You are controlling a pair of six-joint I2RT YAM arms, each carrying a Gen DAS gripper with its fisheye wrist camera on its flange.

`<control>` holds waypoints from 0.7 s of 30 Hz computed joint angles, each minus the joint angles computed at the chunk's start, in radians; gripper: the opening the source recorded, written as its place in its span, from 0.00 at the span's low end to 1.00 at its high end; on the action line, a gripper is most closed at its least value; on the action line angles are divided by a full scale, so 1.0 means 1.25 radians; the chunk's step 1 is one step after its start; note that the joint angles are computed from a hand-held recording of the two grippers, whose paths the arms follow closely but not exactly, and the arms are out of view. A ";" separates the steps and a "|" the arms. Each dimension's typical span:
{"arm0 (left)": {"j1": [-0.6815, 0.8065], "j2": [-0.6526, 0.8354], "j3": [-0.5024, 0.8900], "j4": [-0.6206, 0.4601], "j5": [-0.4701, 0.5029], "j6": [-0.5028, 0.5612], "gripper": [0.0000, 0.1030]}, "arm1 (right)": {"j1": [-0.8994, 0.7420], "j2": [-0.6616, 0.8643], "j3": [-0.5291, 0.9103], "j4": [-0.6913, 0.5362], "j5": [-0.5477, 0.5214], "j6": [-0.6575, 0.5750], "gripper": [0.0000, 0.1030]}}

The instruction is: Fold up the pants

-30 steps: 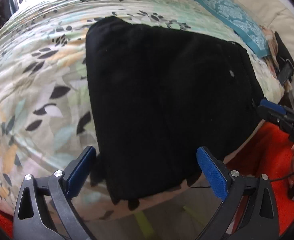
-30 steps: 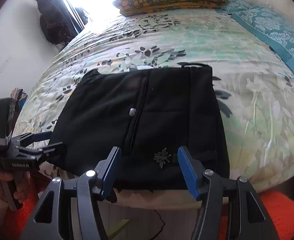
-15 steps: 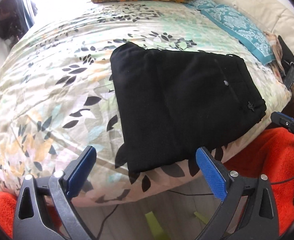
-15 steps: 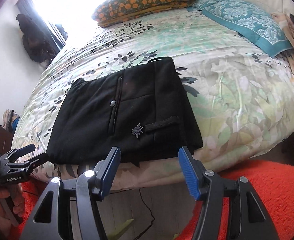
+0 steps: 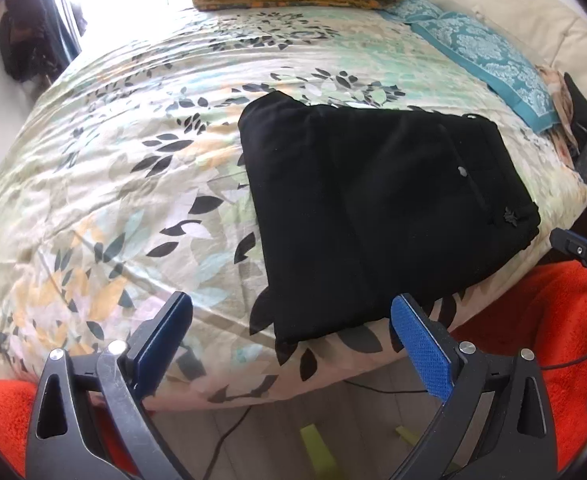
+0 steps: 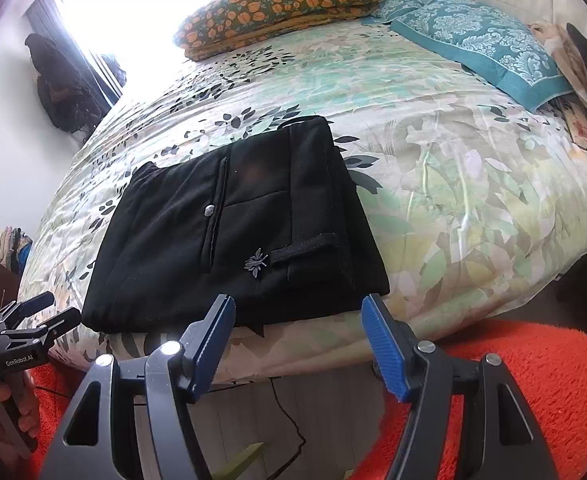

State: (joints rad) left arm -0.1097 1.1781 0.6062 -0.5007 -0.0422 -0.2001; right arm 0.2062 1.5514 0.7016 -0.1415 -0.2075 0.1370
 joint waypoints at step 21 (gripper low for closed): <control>0.152 0.415 0.205 0.112 0.204 0.117 0.97 | -0.125 0.452 0.488 -0.266 -0.206 -0.213 0.87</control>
